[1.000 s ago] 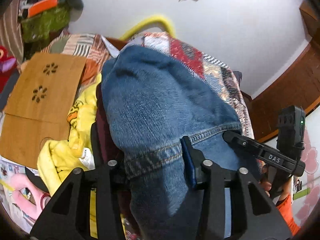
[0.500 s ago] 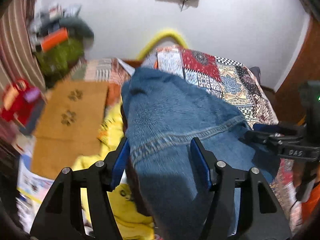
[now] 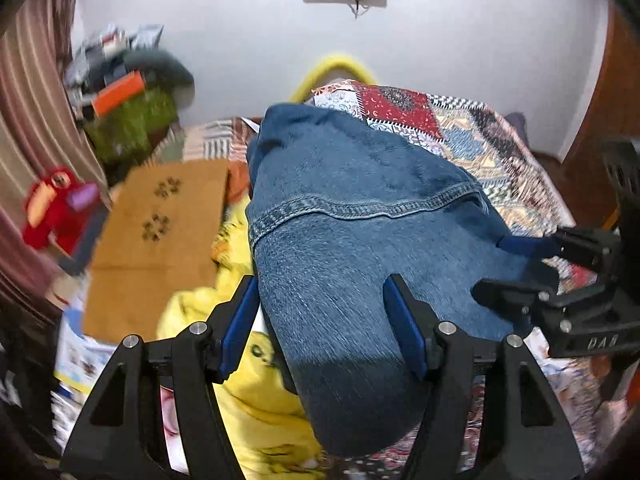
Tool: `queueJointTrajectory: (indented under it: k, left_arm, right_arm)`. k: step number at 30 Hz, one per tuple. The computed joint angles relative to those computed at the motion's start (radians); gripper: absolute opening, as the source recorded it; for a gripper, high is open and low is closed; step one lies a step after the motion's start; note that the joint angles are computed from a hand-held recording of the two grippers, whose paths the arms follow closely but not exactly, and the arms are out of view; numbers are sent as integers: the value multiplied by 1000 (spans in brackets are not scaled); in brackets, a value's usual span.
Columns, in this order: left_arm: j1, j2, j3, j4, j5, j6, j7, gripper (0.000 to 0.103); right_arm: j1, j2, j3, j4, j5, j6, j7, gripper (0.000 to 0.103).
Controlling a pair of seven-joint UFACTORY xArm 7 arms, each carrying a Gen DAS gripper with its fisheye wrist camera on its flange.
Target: Fold large clothes
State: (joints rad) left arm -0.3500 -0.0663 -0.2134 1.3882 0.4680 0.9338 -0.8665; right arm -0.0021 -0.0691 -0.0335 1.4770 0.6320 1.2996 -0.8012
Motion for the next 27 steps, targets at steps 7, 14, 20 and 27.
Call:
queueJointTrajectory:
  k: [7,14,20,27]
  left_arm:
    - [-1,-16,-21,10,26,32,-77,65]
    - [-27,-97,-77,20,123,71,-177,65]
    - [-42,-151,-205,90,290,211,-259,65]
    - [-98,-140,-382,206,514,393,-340,65]
  right_arm:
    - [-14,-2,-12,32,-5,30,35,67]
    - [-56,-60,-61,57,84,104,45,67]
    - [-56,-210,-136,1,165,57,-9,67]
    - [-11,-400,-256,-72,251,0,-63,67]
